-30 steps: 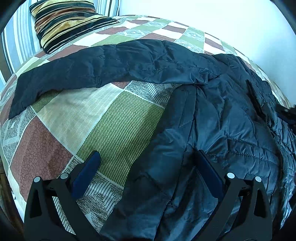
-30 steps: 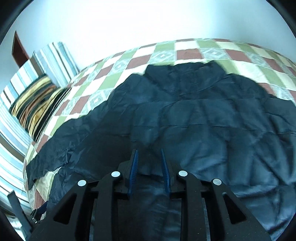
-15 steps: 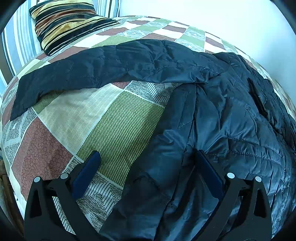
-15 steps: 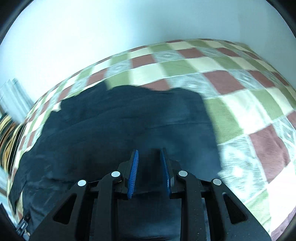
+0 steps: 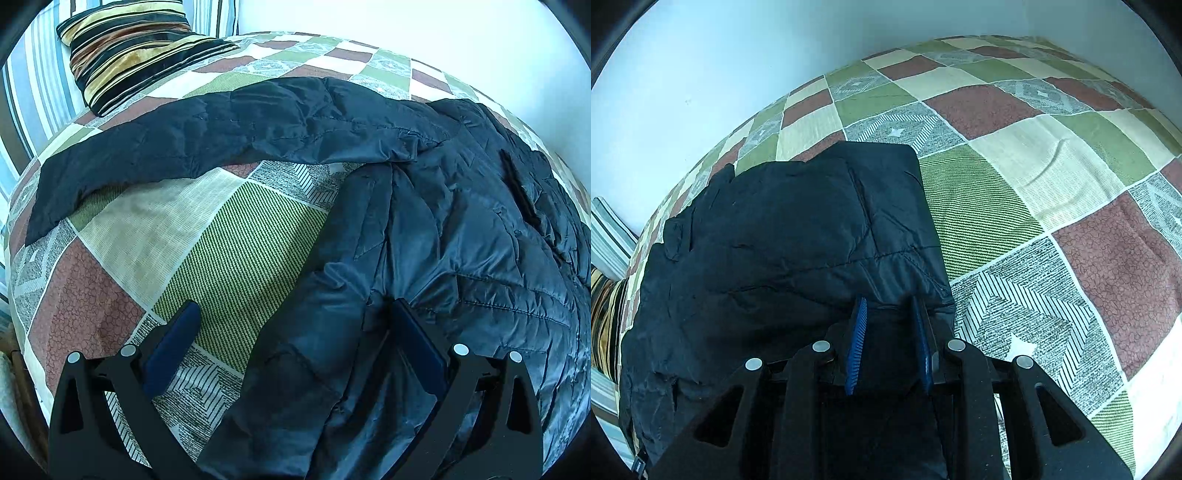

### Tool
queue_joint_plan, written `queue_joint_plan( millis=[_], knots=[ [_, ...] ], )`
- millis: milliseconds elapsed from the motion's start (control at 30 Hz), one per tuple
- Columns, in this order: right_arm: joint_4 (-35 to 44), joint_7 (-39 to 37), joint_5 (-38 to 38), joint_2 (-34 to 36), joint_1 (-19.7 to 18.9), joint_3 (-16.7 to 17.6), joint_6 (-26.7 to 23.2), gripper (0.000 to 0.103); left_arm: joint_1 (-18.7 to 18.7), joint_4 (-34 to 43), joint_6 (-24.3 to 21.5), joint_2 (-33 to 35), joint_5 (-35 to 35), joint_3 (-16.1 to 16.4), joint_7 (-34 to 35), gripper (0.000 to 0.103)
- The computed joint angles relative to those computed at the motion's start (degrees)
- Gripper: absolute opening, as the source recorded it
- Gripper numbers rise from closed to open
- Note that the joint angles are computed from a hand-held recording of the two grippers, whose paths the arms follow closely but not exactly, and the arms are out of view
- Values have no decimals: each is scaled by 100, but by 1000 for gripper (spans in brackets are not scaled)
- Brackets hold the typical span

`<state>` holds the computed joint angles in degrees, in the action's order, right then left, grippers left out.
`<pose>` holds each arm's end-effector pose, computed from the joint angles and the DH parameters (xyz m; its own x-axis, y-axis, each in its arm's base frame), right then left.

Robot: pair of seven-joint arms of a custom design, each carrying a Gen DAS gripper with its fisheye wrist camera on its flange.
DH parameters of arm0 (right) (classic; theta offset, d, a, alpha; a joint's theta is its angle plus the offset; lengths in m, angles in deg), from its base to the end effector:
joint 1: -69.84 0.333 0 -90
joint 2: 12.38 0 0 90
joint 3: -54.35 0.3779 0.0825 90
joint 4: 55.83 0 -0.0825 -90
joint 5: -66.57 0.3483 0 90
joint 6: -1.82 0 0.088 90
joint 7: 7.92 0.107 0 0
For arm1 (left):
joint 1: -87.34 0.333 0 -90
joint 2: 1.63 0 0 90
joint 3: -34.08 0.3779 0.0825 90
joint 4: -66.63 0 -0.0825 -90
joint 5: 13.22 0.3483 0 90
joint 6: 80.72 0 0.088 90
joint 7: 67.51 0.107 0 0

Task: Fold large clothes
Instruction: 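Reach the left tool to the other sleeve and grasp its cuff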

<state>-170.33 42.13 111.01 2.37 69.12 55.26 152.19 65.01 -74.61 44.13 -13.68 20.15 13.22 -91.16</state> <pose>0.6143 -0.0153 0.4476 0.1610 -0.9364 -0.3117 -0.8790 0.0076 -0.4768 0.3084 -0.2690 0.4508 0.7639 -0.6448 0.0249 -0.5427 -0.6628 -0.5159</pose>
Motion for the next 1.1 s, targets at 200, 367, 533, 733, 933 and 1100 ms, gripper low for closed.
queue_joint_plan(
  millis=[200, 367, 533, 733, 933, 1100],
  knots=[
    [-248, -370, 286, -298, -25, 52, 309, 34, -12, -91, 26, -217, -117, 3, -18, 101],
    [-570, -402, 159, -520, 123, -57, 833, 48, -9, -325, -294, -699, -185, -69, -102, 101],
    [-744, -465, 207, -425, 132, -14, 1098, 57, 88, -843, -547, -1474, -471, -18, -340, 101],
    [-929, -194, -29, -391, 247, -3, 1637, 70, 181, -1348, -1311, -2373, -922, 73, -288, 101],
    [-1063, 97, -400, -408, 291, 6, 1903, 73, 304, -2105, -1396, -3634, -1295, 410, -291, 101],
    [-1144, 421, -792, -414, 332, -19, 2070, 75, 515, -2547, -1195, -4636, -1115, 669, 63, 100]
  ],
)
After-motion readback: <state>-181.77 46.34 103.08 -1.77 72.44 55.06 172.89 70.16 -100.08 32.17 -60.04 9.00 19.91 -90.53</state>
